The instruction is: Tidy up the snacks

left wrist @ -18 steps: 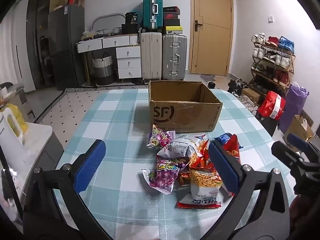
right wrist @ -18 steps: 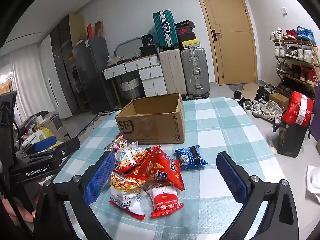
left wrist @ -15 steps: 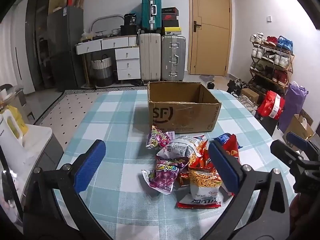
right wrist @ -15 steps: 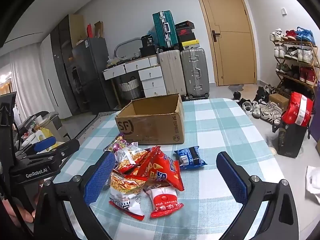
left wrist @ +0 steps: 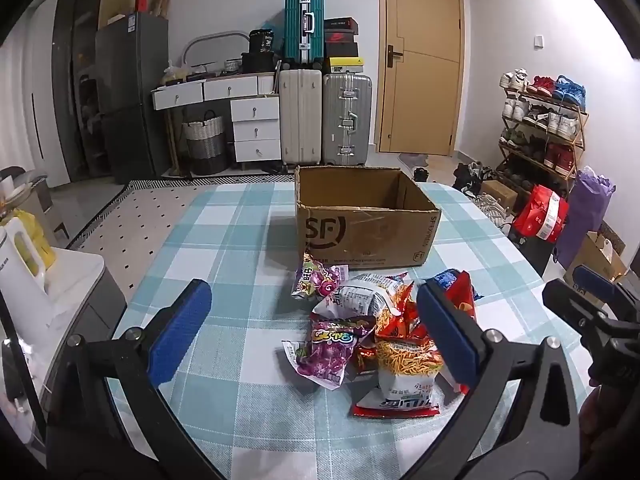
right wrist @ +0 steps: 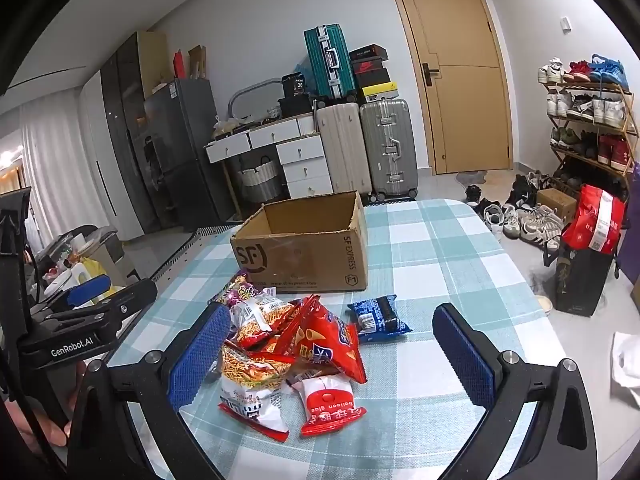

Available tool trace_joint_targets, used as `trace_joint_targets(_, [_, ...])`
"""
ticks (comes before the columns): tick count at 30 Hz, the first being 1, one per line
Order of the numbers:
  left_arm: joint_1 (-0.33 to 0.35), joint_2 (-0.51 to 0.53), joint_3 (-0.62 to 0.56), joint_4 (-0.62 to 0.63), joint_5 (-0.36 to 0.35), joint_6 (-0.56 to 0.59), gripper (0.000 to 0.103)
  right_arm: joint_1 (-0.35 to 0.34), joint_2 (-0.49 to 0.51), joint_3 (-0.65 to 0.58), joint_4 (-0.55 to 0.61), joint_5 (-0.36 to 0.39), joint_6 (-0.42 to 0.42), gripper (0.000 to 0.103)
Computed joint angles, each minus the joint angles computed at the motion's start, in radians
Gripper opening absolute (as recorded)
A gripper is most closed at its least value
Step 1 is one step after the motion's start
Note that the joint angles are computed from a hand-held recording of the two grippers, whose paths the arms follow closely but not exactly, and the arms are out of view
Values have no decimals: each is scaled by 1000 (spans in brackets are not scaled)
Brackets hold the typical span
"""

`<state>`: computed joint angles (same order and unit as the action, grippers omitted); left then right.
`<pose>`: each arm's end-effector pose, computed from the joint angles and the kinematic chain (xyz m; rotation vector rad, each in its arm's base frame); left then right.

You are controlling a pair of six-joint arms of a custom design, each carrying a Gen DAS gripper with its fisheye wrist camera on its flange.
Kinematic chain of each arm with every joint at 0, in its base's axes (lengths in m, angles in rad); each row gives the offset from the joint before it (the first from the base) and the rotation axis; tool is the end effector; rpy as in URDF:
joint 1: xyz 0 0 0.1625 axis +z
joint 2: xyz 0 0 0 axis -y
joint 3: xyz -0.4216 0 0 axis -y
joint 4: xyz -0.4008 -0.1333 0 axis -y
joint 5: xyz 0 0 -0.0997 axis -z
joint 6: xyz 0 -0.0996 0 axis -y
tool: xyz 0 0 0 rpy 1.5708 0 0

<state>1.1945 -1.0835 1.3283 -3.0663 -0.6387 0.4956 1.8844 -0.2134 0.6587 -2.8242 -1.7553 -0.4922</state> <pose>-0.0493 -0.7052 0.5138 0.1709 1.9466 -1.2687 0.3912 -0.8334 0.0836 0.9520 -2.5037 1.1178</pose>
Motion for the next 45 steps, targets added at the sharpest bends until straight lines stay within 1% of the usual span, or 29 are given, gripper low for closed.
trace_joint_targets(29, [5, -5, 5, 17, -10, -22, 102, 8, -24, 23, -6, -2, -3, 103])
trace_joint_targets(31, [14, 1, 19, -9, -21, -16, 102, 10, -20, 18, -7, -3, -3, 103])
trace_joint_targets(33, [14, 3, 17, -8, -17, -15, 102, 16, 0, -12, -1, -4, -5, 103])
trace_joint_targets(45, [11, -1, 36, -16, -12, -22, 102, 13, -6, 4, -13, 0, -4, 103])
